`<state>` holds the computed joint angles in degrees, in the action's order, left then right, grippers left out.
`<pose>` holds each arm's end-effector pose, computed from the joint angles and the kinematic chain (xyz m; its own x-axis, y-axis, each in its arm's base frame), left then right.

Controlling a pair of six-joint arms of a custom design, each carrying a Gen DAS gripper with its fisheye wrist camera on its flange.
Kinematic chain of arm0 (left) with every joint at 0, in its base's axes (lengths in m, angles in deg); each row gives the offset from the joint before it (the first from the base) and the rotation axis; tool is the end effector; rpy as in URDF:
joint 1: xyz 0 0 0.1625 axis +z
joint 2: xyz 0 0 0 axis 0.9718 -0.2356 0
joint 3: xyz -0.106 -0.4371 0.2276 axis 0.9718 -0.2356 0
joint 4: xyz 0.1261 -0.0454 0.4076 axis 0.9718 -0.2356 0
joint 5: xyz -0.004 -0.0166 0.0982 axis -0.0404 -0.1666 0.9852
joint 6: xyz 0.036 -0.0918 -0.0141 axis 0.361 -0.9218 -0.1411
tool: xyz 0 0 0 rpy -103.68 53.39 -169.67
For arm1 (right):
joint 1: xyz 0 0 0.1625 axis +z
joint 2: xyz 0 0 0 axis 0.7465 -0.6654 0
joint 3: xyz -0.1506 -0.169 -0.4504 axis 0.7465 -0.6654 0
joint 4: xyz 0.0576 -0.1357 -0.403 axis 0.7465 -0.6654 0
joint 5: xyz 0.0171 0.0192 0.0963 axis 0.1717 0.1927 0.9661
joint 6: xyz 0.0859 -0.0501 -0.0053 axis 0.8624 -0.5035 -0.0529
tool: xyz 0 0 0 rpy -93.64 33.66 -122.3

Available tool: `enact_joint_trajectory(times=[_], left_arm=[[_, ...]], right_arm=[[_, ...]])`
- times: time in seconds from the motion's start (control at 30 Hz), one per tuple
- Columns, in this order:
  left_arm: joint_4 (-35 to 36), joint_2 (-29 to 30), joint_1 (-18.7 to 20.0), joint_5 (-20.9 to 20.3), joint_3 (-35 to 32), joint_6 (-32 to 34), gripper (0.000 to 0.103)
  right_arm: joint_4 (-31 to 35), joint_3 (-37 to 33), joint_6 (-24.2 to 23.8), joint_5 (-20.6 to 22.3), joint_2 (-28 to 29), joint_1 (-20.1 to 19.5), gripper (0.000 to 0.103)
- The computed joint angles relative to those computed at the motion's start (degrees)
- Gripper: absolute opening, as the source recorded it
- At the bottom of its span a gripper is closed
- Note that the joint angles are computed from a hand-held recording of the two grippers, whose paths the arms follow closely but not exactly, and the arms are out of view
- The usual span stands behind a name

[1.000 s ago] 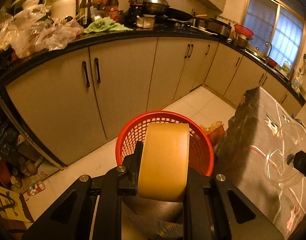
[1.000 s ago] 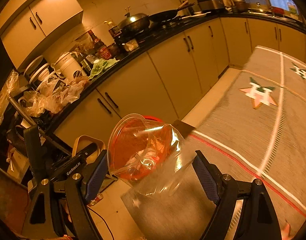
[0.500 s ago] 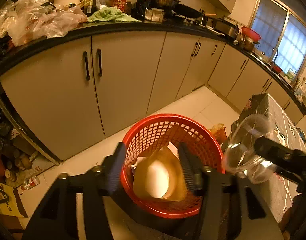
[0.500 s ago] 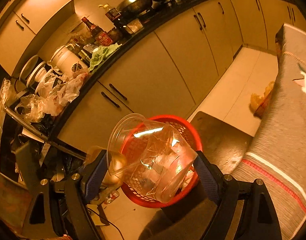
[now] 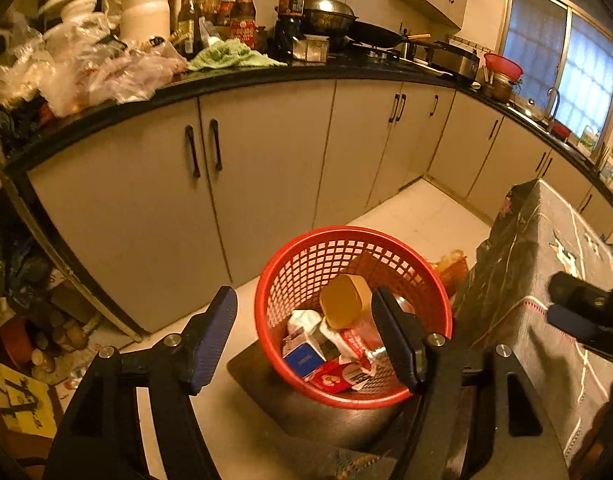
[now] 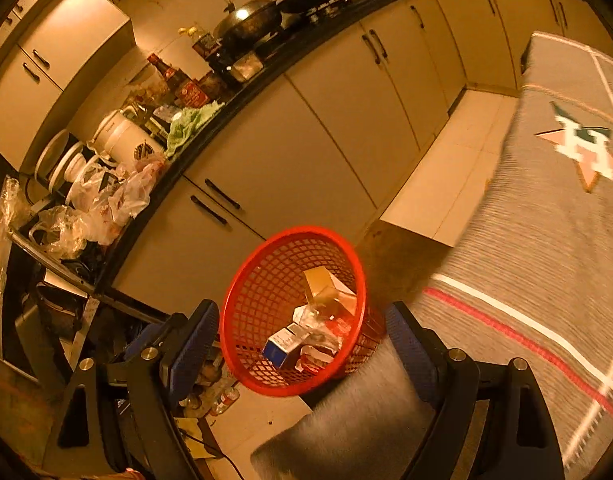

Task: Collect trash
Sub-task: 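Move both tools away from the wastebasket toward the table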

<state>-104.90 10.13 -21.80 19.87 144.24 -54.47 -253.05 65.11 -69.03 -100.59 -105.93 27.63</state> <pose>-0.2666 -0.7446 -0.0652 -0.7617 -0.0740 -0.6437 0.4221 0.6970 -0.5797 -0.0686 -0.8304 0.2249 -0.9773 -0.0512 0.2055 -0.1659 0.7882 -0.5926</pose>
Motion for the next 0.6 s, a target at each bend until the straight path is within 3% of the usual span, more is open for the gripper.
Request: enact_joint_trajectory(times=[0.27, 0.6], left_arm=[[-5.55, 1.98, -4.31, 7.86, 1.76, 4.00, 0.076], [-4.33, 2.94, -8.18, 8.80, 3.01, 3.22, 0.078]], right_arm=[[-10.18, 12.07, -0.72, 2.34, -6.62, -1.67, 0.089], [-22.89, 23.15, -5.09, 0.55, -12.86, -3.83, 0.089]])
